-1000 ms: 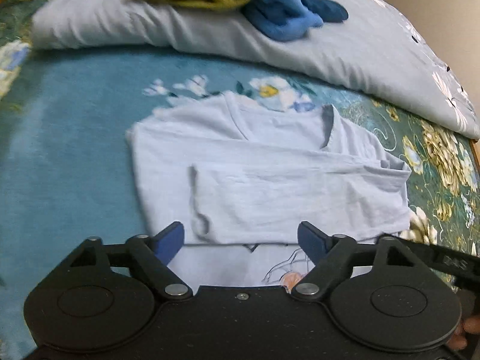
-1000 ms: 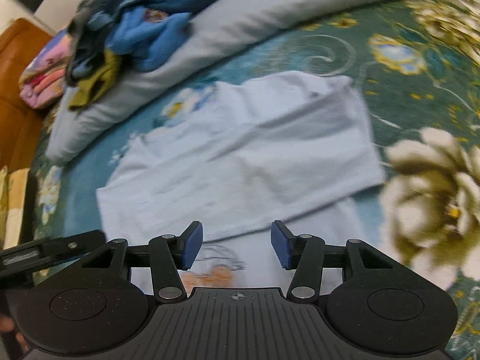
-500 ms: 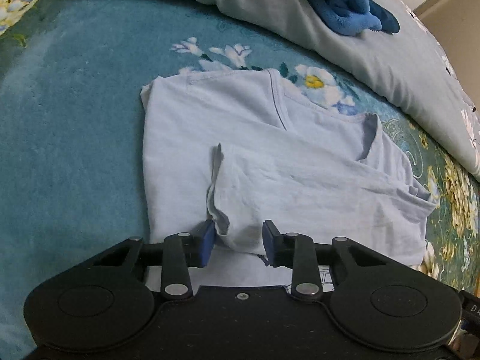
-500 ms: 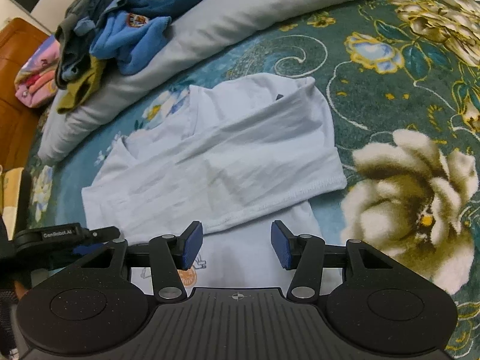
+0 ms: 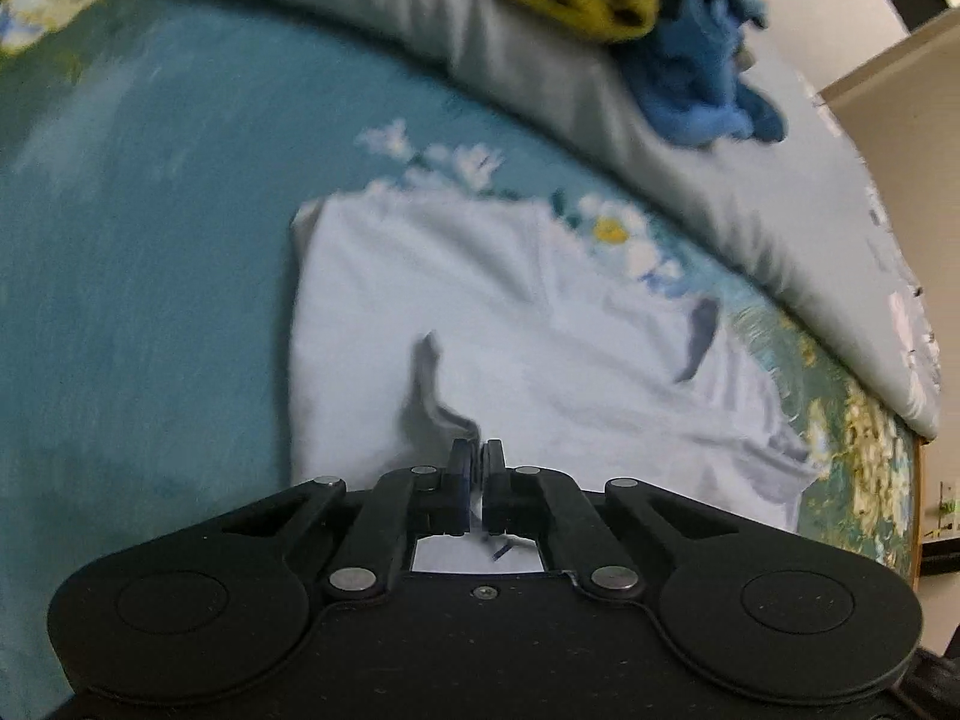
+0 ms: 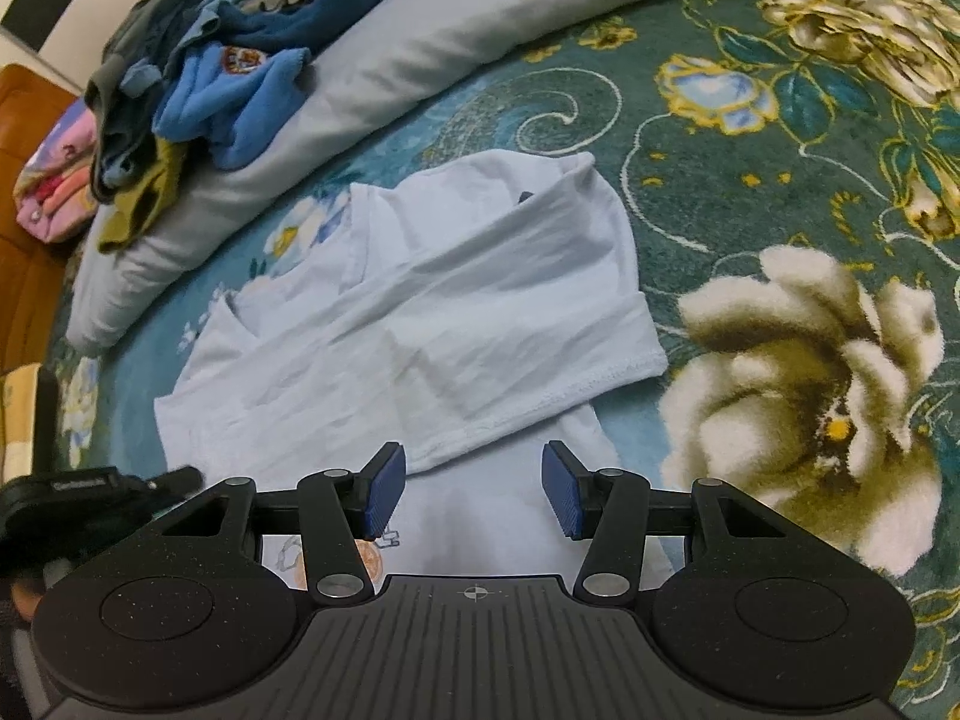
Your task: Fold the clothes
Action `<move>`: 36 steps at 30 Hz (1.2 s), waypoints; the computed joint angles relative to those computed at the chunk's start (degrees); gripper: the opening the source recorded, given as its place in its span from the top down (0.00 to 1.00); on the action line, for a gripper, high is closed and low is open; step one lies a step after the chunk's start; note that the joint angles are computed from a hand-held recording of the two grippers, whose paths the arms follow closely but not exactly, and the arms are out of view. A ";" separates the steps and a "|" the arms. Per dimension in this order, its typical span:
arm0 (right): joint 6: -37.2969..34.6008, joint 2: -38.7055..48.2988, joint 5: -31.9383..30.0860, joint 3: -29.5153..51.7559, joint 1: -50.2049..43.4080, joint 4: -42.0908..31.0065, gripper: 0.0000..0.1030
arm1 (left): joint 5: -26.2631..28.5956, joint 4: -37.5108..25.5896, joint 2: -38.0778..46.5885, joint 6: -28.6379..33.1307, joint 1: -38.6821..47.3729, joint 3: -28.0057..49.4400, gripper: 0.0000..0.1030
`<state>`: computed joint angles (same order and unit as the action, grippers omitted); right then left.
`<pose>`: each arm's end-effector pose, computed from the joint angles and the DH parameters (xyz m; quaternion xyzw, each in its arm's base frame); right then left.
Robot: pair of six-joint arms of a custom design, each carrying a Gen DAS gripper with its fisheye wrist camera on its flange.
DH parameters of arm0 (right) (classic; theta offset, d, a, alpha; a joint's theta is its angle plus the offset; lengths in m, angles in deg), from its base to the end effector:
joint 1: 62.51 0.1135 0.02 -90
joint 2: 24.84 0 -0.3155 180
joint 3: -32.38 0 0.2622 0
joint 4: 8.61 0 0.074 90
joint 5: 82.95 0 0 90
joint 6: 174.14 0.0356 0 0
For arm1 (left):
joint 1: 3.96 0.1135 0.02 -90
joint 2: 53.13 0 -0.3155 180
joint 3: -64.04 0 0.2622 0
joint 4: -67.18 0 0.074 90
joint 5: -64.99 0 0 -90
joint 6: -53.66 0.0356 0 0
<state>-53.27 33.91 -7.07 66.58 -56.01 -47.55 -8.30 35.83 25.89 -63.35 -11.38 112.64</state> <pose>0.1414 0.0248 0.1772 0.1763 0.9502 0.1862 0.1772 0.2338 -0.0408 0.1952 -0.1283 0.9516 -0.2060 0.1888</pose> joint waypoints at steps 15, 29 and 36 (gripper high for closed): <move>-2.13 -1.01 1.65 0.26 -1.94 -0.74 0.54 | -5.58 -0.91 0.19 12.36 5.37 -0.50 1.00; -16.06 15.11 3.34 6.28 -10.77 11.81 0.77 | -10.59 -2.89 -2.12 14.62 3.45 1.19 0.68; -20.47 24.88 2.79 10.09 -7.08 16.21 0.78 | -9.08 2.57 5.42 16.75 -0.36 2.86 0.61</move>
<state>-73.75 58.79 -4.29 76.68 -63.08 -31.35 -17.38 38.40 31.31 -46.59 -11.74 115.50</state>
